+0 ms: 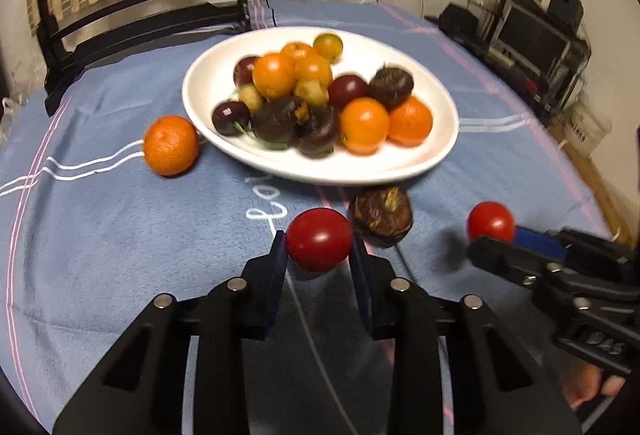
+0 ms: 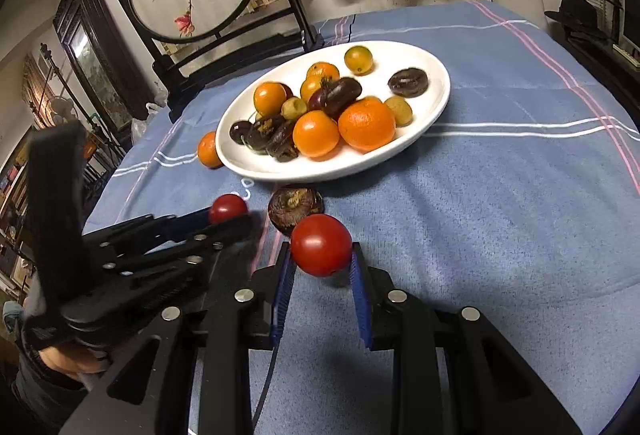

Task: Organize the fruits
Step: 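Carry both red tomatoes over the white plate and release them onto it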

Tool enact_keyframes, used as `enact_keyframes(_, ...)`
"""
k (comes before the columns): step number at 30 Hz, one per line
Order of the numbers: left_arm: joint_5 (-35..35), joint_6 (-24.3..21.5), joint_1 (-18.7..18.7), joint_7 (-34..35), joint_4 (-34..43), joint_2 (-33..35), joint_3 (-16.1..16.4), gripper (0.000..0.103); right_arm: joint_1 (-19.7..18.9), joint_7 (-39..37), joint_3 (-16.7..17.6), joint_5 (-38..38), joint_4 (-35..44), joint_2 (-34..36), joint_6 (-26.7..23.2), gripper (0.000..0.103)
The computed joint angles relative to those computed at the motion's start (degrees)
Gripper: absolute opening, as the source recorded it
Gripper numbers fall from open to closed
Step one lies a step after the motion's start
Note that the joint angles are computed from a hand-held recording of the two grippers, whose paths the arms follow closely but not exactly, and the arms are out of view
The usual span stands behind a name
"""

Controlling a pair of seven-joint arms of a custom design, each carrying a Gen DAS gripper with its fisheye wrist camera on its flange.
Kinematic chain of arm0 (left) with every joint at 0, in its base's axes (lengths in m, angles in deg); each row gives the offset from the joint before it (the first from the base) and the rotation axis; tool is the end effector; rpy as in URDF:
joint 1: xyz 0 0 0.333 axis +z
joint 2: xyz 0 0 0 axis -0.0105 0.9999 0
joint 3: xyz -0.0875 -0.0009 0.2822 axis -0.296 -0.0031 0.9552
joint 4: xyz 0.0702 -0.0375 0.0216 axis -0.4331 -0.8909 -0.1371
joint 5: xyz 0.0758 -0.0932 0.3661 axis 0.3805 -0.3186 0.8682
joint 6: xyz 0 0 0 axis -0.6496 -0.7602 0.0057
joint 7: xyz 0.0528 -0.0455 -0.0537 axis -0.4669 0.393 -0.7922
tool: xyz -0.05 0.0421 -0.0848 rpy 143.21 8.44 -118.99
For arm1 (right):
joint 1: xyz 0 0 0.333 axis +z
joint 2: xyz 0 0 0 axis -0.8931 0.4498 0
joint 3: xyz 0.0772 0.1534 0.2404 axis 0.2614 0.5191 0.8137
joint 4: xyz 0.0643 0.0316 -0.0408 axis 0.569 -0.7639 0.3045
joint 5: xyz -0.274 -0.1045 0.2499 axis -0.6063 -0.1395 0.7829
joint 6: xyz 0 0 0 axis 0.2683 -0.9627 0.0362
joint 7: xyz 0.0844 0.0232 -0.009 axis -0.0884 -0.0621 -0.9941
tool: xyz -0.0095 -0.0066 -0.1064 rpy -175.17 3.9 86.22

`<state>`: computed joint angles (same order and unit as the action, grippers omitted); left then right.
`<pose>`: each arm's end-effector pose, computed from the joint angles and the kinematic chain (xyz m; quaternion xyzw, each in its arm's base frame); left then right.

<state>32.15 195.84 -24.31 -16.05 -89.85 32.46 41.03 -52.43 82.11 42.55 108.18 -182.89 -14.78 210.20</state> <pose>0.5392 -0.1270 0.2871 -0.6812 0.6523 -0.2756 0.1859 0.5676 0.1604 0.2703 -0.7654 0.5222 -0.0655 0.3705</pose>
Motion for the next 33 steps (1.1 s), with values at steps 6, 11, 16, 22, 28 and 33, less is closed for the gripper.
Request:
enact_keyframes(6, 0.9, -2.1, -3.5, -1.7, 2.7, -0.9, 4.6, 0.031, 1.0, -3.0, 0.3, 0.7, 2.3, -0.6, 0.5, 0.029)
enact_keyframes(11, 2.1, -5.3, 0.4, -5.5, 9.6, 2.4, 1.9, 0.031, 1.7, 1.4, 0.4, -5.2, 8.9, 2.9, 0.5, 0.029)
enact_keyframes(16, 0.5, -9.1, 10.5, -5.5, 16.8, 6.4, -6.9, 0.031, 1.6, 9.7, 1.4, -12.7, 17.2, 9.2, 1.6, 0.029)
enact_keyframes(22, 2.1, -11.1, 14.7, -9.9, 21.3, 9.4, -9.8, 0.046, -2.0, 16.4, 5.1, -14.7, 23.7, 15.3, 1.4, 0.042)
enact_keyframes(28, 8.2, -4.0, 11.0, -15.6, 15.4, 5.6, -5.0, 0.081, -7.8, 9.5, 10.3, -8.4, 19.2, 12.2, 0.9, 0.06)
enact_keyframes(33, 9.2, -0.6, 5.5, -16.3, 8.2, 1.8, 0.9, 0.088, -7.6, 1.1, 9.1, -1.4, 11.9, 6.5, -0.2, 0.06)
